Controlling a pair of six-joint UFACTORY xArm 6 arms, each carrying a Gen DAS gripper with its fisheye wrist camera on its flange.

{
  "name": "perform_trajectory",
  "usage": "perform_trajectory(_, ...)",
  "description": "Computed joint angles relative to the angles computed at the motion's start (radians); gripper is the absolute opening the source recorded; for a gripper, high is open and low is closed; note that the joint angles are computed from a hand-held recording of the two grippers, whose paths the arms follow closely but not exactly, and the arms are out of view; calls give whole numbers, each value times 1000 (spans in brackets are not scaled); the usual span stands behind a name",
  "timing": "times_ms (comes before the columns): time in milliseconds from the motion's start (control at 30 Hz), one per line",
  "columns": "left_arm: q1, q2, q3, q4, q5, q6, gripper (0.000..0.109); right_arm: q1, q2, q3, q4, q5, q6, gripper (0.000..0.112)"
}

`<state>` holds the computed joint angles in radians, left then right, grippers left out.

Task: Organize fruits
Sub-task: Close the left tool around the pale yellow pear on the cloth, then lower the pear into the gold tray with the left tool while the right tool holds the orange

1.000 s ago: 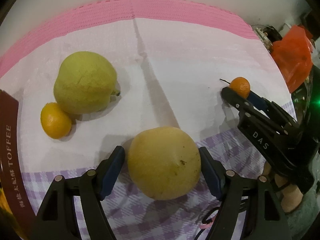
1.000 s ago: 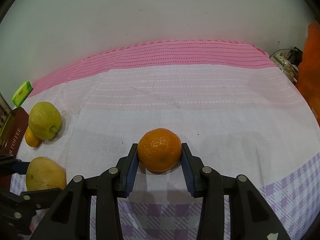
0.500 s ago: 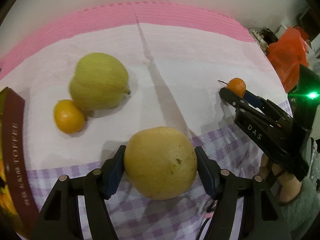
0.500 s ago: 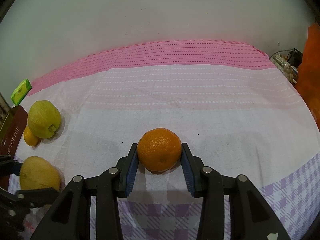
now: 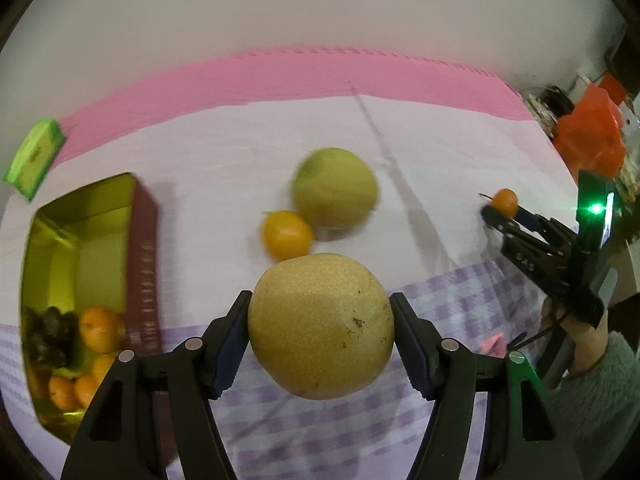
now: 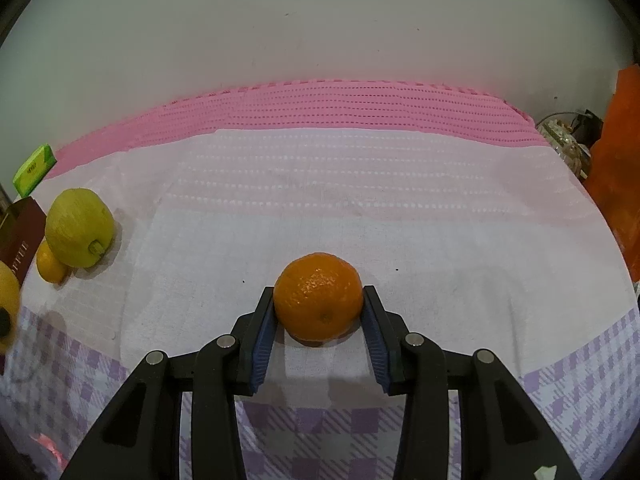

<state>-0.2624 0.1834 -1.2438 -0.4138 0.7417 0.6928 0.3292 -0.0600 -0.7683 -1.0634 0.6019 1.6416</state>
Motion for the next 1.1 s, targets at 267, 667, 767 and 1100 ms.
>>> perform_trajectory(267,128,33,-81,21,-13,-2,67,2,3,-3,1,6,-2,39)
perform_trajectory(667,280,192,-295,109,3,-108,67,8,7,-7,1,16,0,39)
perform_trajectory(767,293,220,-312,134,-8,-114,67,8,6,-7,1,16,1,39)
perform_trajectory(1100,312,261,-330,152,46,-106,67,7,7,-7,-2,17,-1,39)
